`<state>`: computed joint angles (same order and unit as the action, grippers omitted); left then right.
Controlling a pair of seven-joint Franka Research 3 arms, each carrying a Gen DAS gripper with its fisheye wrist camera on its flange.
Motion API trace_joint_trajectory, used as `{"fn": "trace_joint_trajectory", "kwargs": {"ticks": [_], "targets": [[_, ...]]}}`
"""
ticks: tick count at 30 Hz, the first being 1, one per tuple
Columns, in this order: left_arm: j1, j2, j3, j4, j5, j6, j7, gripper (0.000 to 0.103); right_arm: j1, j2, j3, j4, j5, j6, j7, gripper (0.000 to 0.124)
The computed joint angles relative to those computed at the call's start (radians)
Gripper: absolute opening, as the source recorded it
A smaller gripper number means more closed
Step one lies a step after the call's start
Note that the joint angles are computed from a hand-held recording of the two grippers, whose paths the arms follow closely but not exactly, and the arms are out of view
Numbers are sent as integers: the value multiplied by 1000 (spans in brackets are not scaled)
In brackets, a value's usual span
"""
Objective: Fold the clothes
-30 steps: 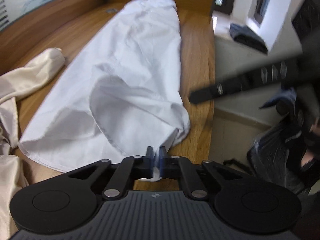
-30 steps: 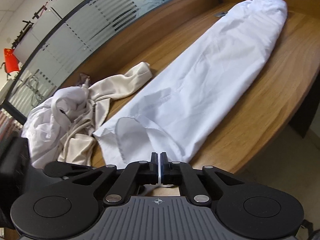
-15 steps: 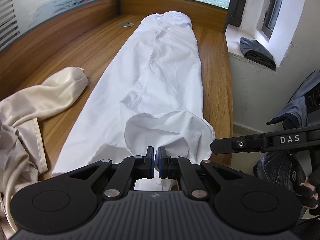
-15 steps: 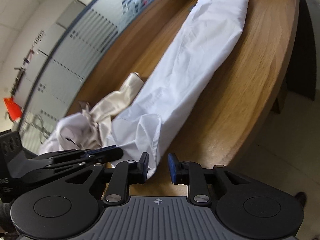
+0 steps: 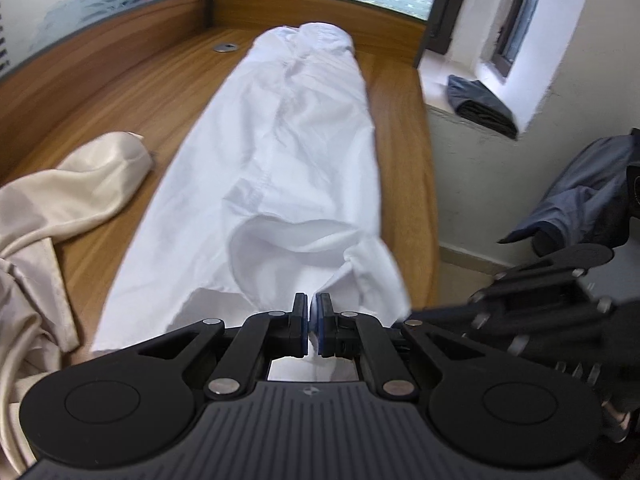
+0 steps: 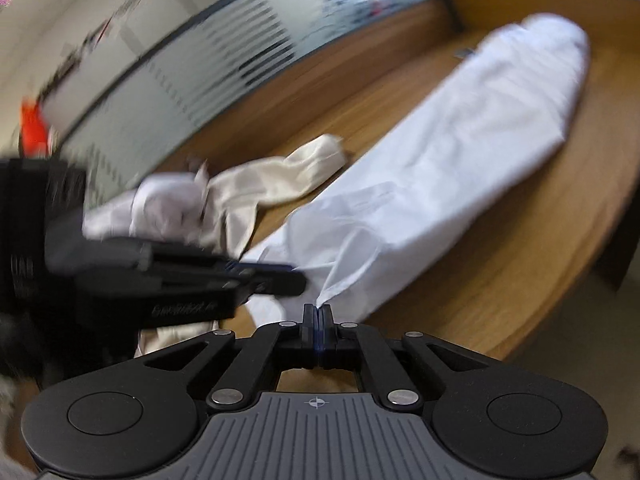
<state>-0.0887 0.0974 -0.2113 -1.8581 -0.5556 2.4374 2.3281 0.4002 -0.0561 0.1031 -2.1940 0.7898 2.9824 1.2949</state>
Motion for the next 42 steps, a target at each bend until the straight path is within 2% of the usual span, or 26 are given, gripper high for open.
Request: {"fn": "trace_joint_trajectory", "kwargs": {"ticks": [4, 5, 7, 8, 9, 10, 11, 12, 13, 14, 16, 18, 19, 21, 25, 28, 31, 33, 37, 40, 42], "targets": [[5, -5, -1, -20, -42, -16, 25, 5, -16, 15, 19, 19, -273, -92, 87, 3], [6, -11, 0, -29, -56, -8, 25, 9, -17, 16, 19, 18, -312, -106, 94, 3], [11, -23, 5, -44, -97, 3, 31, 22, -17, 7, 12, 11, -291, -128, 72, 3], [12, -29, 9, -49, -113, 10, 32, 36, -18, -1, 7, 7, -271, -146, 55, 5], [14, -34, 14, -51, -123, 15, 32, 45, -20, -6, 4, 6, -274, -161, 54, 5], [17, -37, 19, -51, -130, 18, 32, 47, -24, -17, 3, -1, -289, -170, 61, 5], [19, -40, 23, -52, -132, 24, 27, 55, -28, -27, 3, -7, -303, -173, 70, 5], [20, -42, 28, -53, -130, 32, 17, 67, -31, -36, 3, -12, -316, -175, 80, 8], [23, -43, 32, -54, -127, 40, 7, 74, -35, -45, 3, -17, -328, -171, 96, 11], [24, -45, 36, -57, -123, 53, -3, 85, -36, -48, 3, -17, -332, -165, 106, 19], [29, -45, 42, -61, -112, 77, -25, 88, -39, -49, 2, -10, -339, -153, 124, 23], [33, -40, 48, -57, -81, 89, -88, 99, -45, -38, 3, 7, -357, -140, 159, 26], [35, -40, 49, -57, -72, 100, -116, 102, -47, -31, 4, 17, -367, -133, 179, 28], [39, -46, 47, -72, -91, 144, -116, 102, -58, -15, 9, 35, -419, -120, 243, 41], [40, -52, 48, -89, -70, 189, -129, 102, -78, 52, 11, 98, -618, -113, 432, 41], [43, -51, 48, -96, -67, 209, -108, 102, -75, 108, -2, 155, -568, -145, 447, 39], [48, -46, 48, -98, -81, 243, -69, 102, -82, 143, 2, 201, -447, -202, 393, 23], [51, -37, 47, -90, -73, 257, -59, 102, -75, 148, -1, 212, -448, -224, 391, 17], [63, -9, 38, -63, -65, 255, -15, 102, -40, 151, -21, 231, -663, -297, 465, 11], [75, 12, 29, -45, -51, 245, 18, 102, -20, 158, -19, 239, -810, -372, 436, 10], [83, 23, 23, -35, -44, 232, 34, 102, -17, 158, -10, 227, -815, -388, 377, 11]]}}
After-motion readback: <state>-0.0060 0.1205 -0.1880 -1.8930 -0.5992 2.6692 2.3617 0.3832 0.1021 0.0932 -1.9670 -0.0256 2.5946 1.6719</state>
